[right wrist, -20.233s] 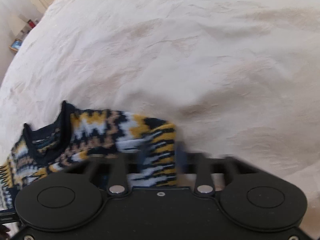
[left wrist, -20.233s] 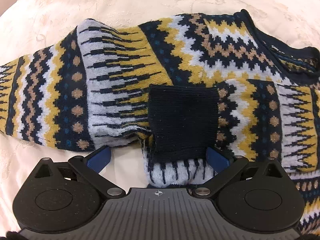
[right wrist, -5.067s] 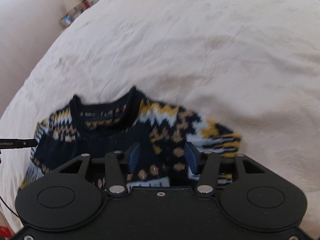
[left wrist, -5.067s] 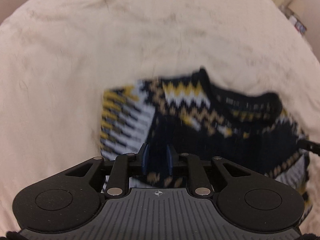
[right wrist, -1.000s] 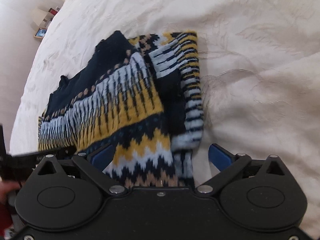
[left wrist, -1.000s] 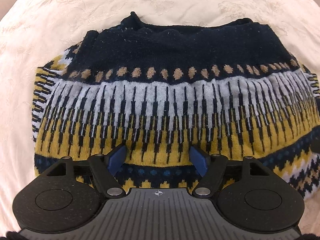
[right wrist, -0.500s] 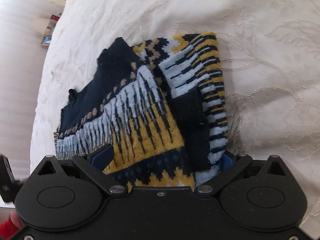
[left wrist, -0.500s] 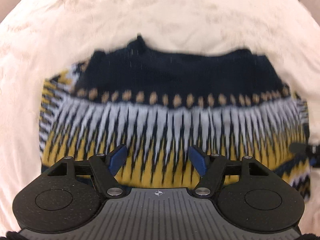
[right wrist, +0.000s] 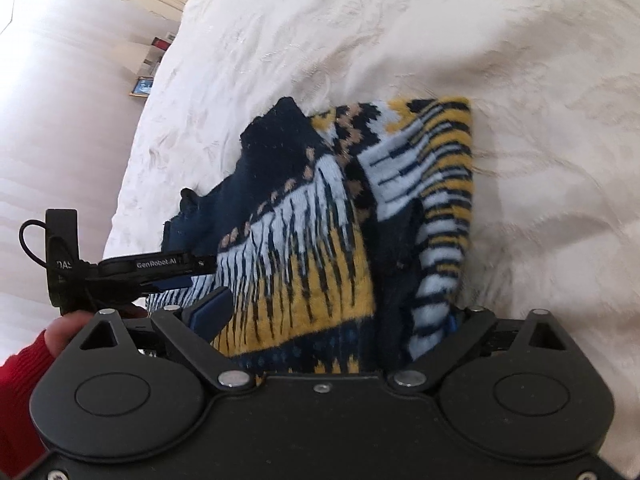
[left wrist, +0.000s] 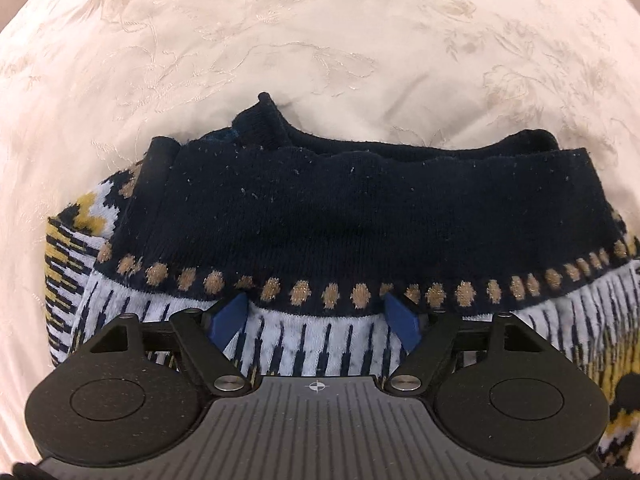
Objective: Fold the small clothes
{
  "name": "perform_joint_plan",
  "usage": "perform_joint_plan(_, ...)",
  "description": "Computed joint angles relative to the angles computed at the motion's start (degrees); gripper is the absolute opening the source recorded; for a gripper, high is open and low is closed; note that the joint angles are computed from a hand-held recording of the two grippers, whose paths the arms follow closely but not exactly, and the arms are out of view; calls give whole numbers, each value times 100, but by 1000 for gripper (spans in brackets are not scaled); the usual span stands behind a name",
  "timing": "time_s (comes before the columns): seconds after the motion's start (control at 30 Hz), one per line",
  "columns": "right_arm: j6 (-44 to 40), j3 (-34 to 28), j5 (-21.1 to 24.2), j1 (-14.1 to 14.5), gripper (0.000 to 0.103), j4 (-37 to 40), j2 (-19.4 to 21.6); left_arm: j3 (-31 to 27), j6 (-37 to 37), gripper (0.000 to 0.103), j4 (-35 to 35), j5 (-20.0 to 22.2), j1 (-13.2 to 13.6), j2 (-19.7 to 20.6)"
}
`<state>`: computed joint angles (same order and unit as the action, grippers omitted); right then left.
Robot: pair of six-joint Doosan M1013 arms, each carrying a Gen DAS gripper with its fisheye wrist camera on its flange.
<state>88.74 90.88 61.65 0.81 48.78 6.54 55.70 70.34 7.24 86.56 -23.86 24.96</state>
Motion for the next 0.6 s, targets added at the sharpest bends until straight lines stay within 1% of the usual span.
perform_joint_plan(0.07, -23, -40, 0, 5, 93, 29, 56, -18, -32, 75, 41, -31, -26, 29)
perform_joint_plan(0.13, -9, -87, 13, 19, 86, 12, 114, -53, -19, 75, 17, -54, -34, 63)
perform_joint_plan(0.17, 37, -125, 24, 37, 83, -43, 140, 75, -37, 75, 7, -99, -50, -17)
perform_joint_plan(0.23, 125, -200, 72, 61, 72, -184, 171, 105, -54, 73, -89, -89, -31, -81)
perform_joint_plan(0.27, 162, -235, 107, 73, 68, -260, 183, 72, -55, 73, -116, -54, -10, -86)
perform_joint_plan(0.33, 279, -311, 167, 103, 50, -482, 186, 131, -94, 71, -133, -49, 29, -191)
perform_joint_plan(0.4, 373, -380, 209, 141, 41, -700, 170, 253, -169, 71, -83, -43, 64, -337)
perform_joint_plan(0.43, 390, -404, 207, 159, 38, -770, 151, 326, -209, 70, -60, -40, 84, -416)
perform_joint_plan(0.5, 517, -486, 216, 228, 36, -1003, 120, 513, -283, 70, -19, -66, 129, -604)
perform_joint_plan(0.6, 824, -652, 215, 375, 35, -1386, 81, 805, -310, 70, 7, -71, 265, -917)
